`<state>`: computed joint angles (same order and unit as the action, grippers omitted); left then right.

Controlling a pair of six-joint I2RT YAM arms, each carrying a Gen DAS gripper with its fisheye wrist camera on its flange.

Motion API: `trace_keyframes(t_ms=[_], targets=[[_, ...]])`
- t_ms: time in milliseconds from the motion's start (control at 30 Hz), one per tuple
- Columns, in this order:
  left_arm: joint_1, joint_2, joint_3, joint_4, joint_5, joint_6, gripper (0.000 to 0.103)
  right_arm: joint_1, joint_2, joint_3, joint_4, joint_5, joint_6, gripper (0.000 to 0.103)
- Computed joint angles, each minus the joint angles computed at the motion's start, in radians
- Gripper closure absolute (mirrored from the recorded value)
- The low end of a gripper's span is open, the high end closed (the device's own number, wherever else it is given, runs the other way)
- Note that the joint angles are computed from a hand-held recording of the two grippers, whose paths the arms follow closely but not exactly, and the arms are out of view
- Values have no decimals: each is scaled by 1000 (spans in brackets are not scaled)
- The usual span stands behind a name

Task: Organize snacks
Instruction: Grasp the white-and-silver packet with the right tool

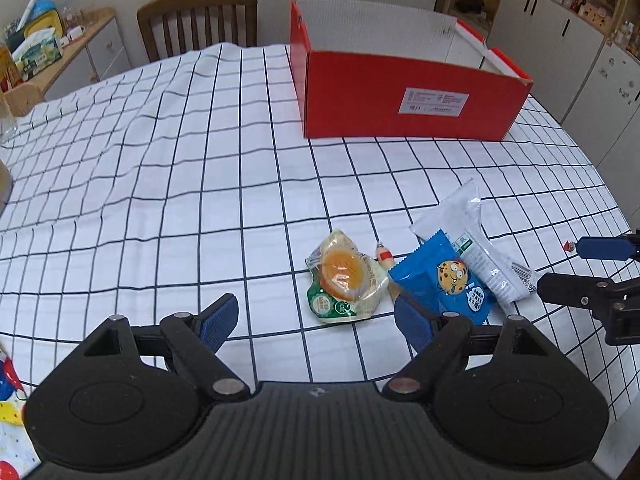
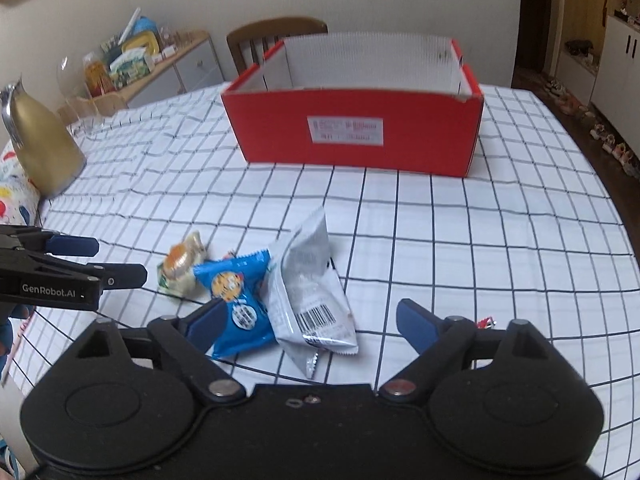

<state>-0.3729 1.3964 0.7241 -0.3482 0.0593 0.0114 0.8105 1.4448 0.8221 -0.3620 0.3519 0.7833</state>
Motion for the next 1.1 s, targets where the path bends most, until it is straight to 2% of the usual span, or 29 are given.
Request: trace_keyframes(t_ms=[533, 800, 1033, 1067, 1100], targets=[[-12, 204, 70, 54, -9, -30, 18, -115, 189, 59, 87, -135, -141, 26], [-20, 275, 123, 57, 27, -14, 18, -146, 238, 81, 117, -187, -167, 29], [-18, 304, 142, 64, 35, -10, 18, -149, 283, 111, 118, -184, -163, 34], [-18, 306, 144, 65, 36, -10, 20, -147, 286, 111, 120, -178, -163, 34], [-19, 307, 145, 65, 39, -10, 27, -145, 288, 113, 119, -172, -164, 35]])
